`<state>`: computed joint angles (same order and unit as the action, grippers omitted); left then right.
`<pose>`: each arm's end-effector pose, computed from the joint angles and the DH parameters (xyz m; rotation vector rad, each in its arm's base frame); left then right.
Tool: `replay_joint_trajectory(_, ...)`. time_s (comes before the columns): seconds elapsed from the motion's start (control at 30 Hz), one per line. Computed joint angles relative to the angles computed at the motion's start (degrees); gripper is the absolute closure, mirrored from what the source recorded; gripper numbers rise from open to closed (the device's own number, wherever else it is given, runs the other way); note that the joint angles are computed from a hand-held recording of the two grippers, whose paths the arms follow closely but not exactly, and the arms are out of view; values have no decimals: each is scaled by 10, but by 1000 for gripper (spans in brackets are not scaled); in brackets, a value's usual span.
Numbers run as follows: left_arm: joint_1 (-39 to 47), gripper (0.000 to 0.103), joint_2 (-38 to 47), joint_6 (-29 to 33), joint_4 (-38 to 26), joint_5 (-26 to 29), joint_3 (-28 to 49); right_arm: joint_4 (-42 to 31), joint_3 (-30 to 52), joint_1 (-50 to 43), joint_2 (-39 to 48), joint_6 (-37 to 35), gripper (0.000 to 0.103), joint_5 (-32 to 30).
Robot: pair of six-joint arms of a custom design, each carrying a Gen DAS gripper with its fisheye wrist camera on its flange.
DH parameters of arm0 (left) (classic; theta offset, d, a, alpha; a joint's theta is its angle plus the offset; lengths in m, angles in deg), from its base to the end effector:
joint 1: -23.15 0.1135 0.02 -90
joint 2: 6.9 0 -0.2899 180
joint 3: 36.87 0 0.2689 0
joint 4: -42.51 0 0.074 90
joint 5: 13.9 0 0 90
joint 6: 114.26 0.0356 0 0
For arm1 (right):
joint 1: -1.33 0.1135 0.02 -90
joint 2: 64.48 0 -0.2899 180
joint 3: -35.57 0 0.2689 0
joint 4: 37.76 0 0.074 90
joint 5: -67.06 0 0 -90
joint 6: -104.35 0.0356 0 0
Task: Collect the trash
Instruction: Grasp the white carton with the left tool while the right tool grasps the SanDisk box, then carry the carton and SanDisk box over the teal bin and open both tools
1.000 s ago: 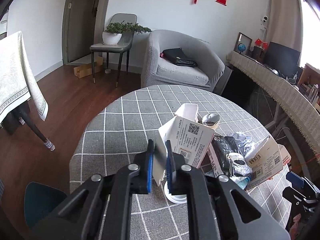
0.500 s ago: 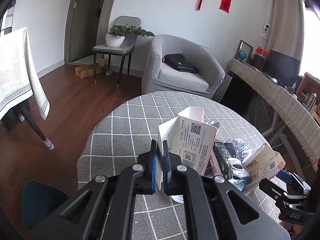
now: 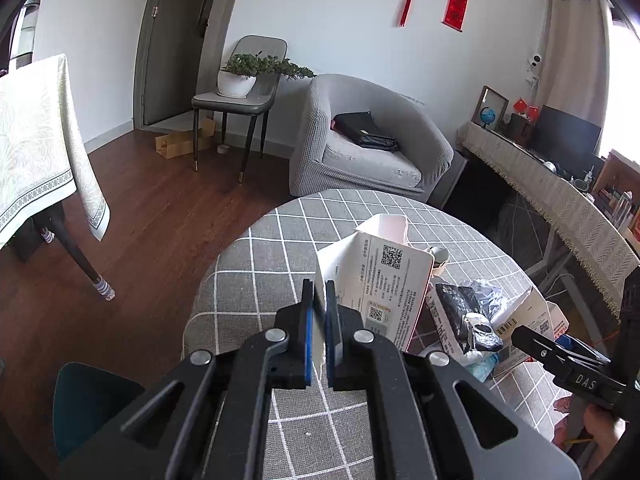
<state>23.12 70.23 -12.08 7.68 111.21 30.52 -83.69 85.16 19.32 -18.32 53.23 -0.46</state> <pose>0.2939 -0.0206 0.2783 0.5307 2.1854 -0.6026 0.1625 0.0385 0.2665 0.5981 2.1650 0.0778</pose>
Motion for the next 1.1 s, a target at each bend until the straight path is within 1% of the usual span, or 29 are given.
replay_joint_trajectory(0.2, 39, 97, 17, 26, -20, 19, 20, 23, -7, -16, 20, 26, 14, -18)
replay_joint_trajectory(0.37, 72, 97, 30, 51, -38, 36, 37, 37, -6, -31, 32, 31, 14, -26)
replay_joint_trajectory(0.43, 85, 97, 37, 60, -45, 41, 44, 40, -8, -33, 33, 36, 20, -27)
replay_joint_trajectory(0.47, 92, 97, 42, 65, -48, 45, 47, 41, -7, -33, 34, 36, 29, -26)
replay_joint_trajectory(0.57, 112, 97, 55, 79, -59, 54, 61, 42, -5, -29, 38, 34, 40, -19)
replay_joint_trajectory(0.7, 138, 97, 73, 96, -72, 65, 78, 25, 7, -6, 36, 44, 48, 18)
replay_joint_trajectory(0.77, 150, 97, 81, 105, -79, 69, 86, 14, 15, 9, 34, 49, 49, 44)
replay_joint_trajectory(0.93, 176, 97, 101, 125, -95, 75, 103, -11, 42, 60, 42, 57, 49, 111)
replay_joint_trajectory(1.1, 198, 97, 121, 141, -110, 76, 121, -13, 75, 107, 71, 53, 49, 144)
